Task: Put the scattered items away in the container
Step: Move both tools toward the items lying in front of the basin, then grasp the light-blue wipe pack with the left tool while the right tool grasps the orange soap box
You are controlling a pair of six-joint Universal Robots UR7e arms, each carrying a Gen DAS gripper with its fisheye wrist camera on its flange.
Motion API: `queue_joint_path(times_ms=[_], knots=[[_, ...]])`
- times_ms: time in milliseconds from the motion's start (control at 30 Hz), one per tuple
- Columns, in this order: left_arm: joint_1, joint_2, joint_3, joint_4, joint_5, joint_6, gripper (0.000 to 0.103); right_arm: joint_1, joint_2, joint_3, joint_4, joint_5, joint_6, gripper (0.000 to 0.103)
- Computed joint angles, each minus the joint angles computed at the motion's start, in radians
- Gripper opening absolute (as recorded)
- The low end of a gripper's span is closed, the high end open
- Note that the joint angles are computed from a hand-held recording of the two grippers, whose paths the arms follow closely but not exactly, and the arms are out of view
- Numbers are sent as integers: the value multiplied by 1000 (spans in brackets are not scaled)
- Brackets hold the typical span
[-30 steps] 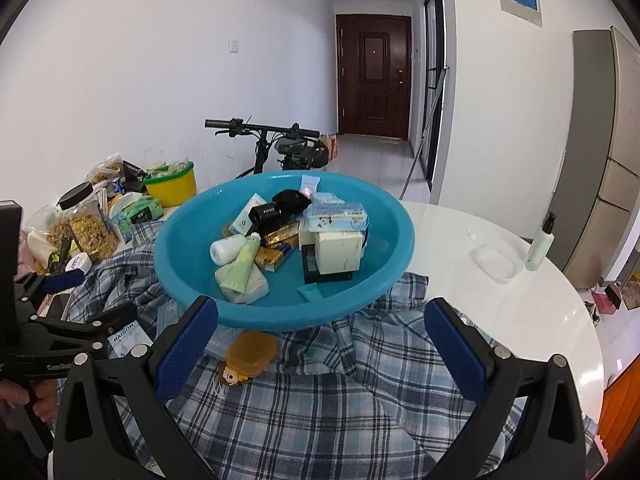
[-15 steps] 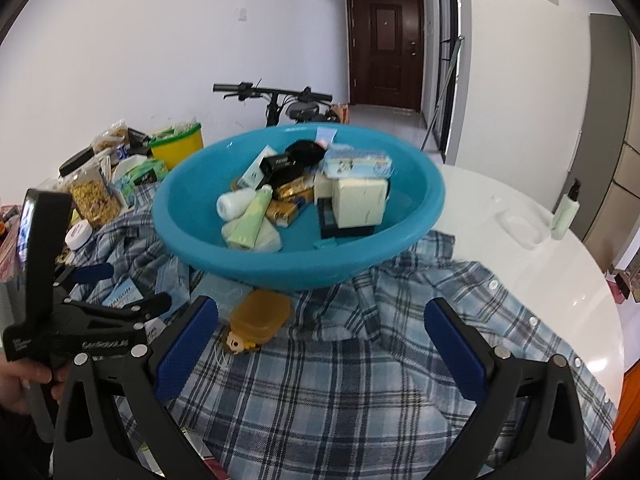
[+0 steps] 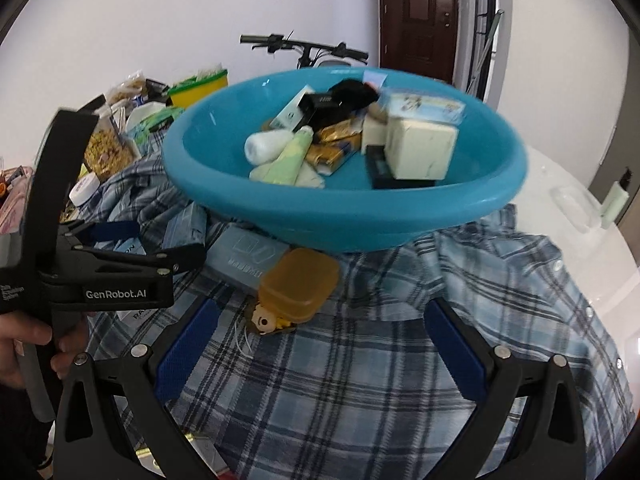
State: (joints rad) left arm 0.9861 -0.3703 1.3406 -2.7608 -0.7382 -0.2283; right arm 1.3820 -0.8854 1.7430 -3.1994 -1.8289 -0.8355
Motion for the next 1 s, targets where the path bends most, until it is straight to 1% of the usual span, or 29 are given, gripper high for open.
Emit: queue_joint_path(times_ms=[100,167,200,233,300,367,433,467,567,667,733,800,900,1000], knots=[[7,7,-17,4,-19,10,103,3,28,-25,12,-14,-6,103],[11,12,-26,8,-29,14,103,4,46,-40,12,-25,-9,101],[14,14,-29,5,-36,17,101,4,52,-47,17,-27,-7,99],[16,15,-32,1,-42,20,99,4,57,-55,27,-30,-3,96],[21,18,-42,13,-50,16,91,2,67,-71,46,-31,6,93],[26,16,-43,8,-70,16,90,1,76,-82,53,-31,8,88],[29,13,-40,-3,-83,17,84,-1,85,-92,59,-28,9,83],[30,11,-39,-6,-88,19,80,-2,89,-97,63,-27,11,82],[30,9,-37,-14,-97,31,76,-6,101,-111,76,-26,21,80],[31,4,-28,-27,-104,37,71,-12,99,-113,98,-2,37,76],[30,1,-21,-35,-106,41,64,-16,92,-110,117,17,45,68],[29,-3,-17,-35,-106,41,61,-18,85,-106,138,35,50,59],[26,-9,-5,-29,-100,45,57,-18,78,-95,130,40,47,52],[22,-19,16,-33,-92,52,53,-21,70,-86,119,42,47,51]])
